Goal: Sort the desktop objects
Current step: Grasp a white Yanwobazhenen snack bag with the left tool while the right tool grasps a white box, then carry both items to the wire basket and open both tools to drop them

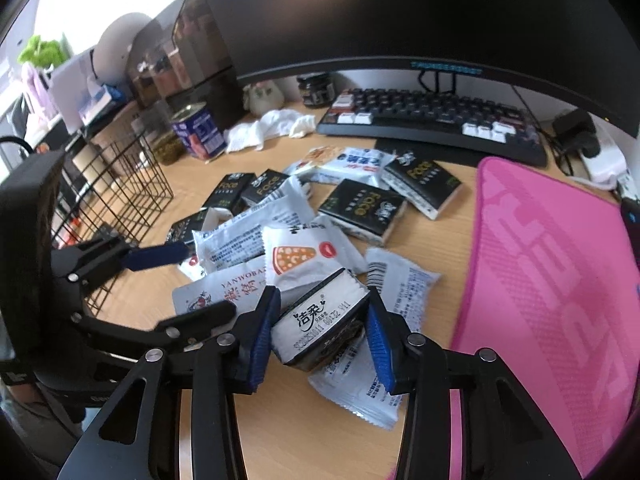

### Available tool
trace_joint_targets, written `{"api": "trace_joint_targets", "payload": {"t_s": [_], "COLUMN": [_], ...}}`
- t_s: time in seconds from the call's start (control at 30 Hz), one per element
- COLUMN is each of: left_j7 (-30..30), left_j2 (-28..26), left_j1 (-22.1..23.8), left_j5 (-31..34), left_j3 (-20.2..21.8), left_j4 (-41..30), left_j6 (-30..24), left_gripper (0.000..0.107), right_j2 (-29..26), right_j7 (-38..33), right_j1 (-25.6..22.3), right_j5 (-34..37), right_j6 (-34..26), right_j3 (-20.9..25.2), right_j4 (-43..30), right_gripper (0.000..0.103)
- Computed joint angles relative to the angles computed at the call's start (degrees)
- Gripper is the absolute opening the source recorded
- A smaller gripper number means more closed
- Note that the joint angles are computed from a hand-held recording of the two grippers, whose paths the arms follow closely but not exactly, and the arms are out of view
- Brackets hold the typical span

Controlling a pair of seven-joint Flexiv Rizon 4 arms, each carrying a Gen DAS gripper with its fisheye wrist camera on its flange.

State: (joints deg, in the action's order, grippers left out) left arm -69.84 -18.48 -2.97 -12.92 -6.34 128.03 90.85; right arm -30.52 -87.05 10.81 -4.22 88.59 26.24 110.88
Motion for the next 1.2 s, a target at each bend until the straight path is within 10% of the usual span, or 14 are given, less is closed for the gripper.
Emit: {"api": "trace_joint_targets", "payload": {"t_s": [0.17, 0.47, 1.13, 1.2], "left_j7": [-2.9, -2.9, -2.0, -4.7], "left_j2": [-1.9, -2.6, 2.9, 0.6], "left_j1": [-5.1, -2.4, -2.4, -6.5], "left_j5": [3.0, 2.1, 2.5, 5.4], "left_j3": [4.7, 1.9, 1.8, 7.2], "left_j4": [-3.0, -3.9, -0.3, -3.2], "left_j6": [-3.2, -5.1, -0.3, -4.7], "left_gripper": [0.075, 0.053, 0.052, 0.052], "right_j2": [0.9, 0.7, 4.3, 4.8], "right_j7": [-0.5, -0.5, 1.3, 1.7], "right_j1": [-1.5, -1.2, -3.0, -3.1], "right_j5": [0.8, 0.8, 0.0, -0.3], "right_j6": [0.2, 0.7, 4.7, 5.2], "right_j3": [0.7, -0.2, 1.7, 1.9], "right_j4": [1.2, 1.8, 4.5, 5.0], "right_gripper": [0.021, 0.02, 0.018, 0.018]}}
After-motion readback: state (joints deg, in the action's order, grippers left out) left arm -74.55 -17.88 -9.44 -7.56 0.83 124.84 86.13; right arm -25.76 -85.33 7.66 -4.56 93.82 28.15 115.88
